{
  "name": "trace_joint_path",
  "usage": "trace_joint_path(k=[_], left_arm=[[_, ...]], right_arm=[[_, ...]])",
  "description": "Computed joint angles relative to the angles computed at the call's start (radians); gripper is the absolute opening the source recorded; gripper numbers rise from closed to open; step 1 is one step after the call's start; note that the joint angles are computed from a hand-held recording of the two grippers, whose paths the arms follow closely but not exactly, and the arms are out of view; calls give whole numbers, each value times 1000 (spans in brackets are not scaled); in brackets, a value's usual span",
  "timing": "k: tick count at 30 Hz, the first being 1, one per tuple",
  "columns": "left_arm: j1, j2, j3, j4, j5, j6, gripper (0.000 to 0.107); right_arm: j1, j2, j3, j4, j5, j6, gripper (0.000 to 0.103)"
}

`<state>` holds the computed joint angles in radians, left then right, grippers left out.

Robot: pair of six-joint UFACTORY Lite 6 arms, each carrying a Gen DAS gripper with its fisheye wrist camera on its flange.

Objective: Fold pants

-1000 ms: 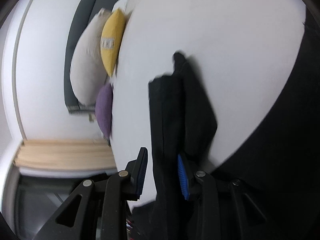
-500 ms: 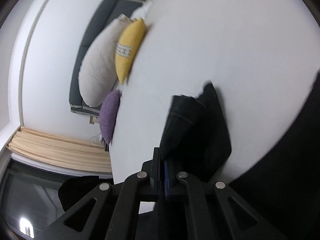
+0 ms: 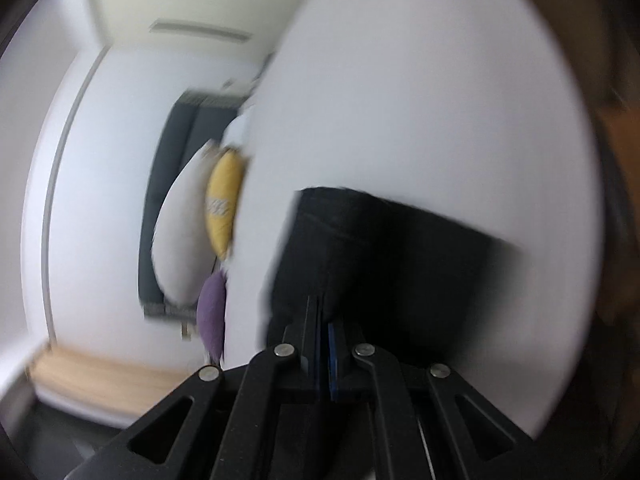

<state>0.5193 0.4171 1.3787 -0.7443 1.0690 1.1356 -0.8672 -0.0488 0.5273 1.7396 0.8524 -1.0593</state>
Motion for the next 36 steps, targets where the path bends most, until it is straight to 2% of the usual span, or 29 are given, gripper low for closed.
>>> trace_joint_path(k=[3, 9, 12, 19, 24, 27, 33, 34, 36], left_arm=[[-11, -3, -3, 5, -8, -11, 14], [-35, -17, 17, 36, -25, -50, 14], [-43, -37, -2, 45, -38, -49, 14], [-64, -59, -21, 54, -55, -63, 14], [-74, -75, -35, 60, -66, -64, 14], [-82, -87, -47, 64, -76, -66, 14], [-87, -86, -59, 43, -82, -54, 14], [-83, -83, -55, 40, -75, -53, 14], [-76, -78, -53, 31, -71, -48, 14]], right_arm=[[-50, 28, -66, 61, 58, -84, 4], [-22, 19, -41, 92, 40, -70, 4], [-21, -12, -18, 56, 16, -6, 4], [-184, -60, -50, -117, 90, 78, 4], [-215, -80, -55, -160, 103, 120, 4], [-166, -42, -17, -122, 60, 128, 4], [-192, 135, 24, -144, 80, 23, 3], [-229, 120, 7, -154, 109, 20, 7], [-279, 36, -7, -232, 74, 79, 29]])
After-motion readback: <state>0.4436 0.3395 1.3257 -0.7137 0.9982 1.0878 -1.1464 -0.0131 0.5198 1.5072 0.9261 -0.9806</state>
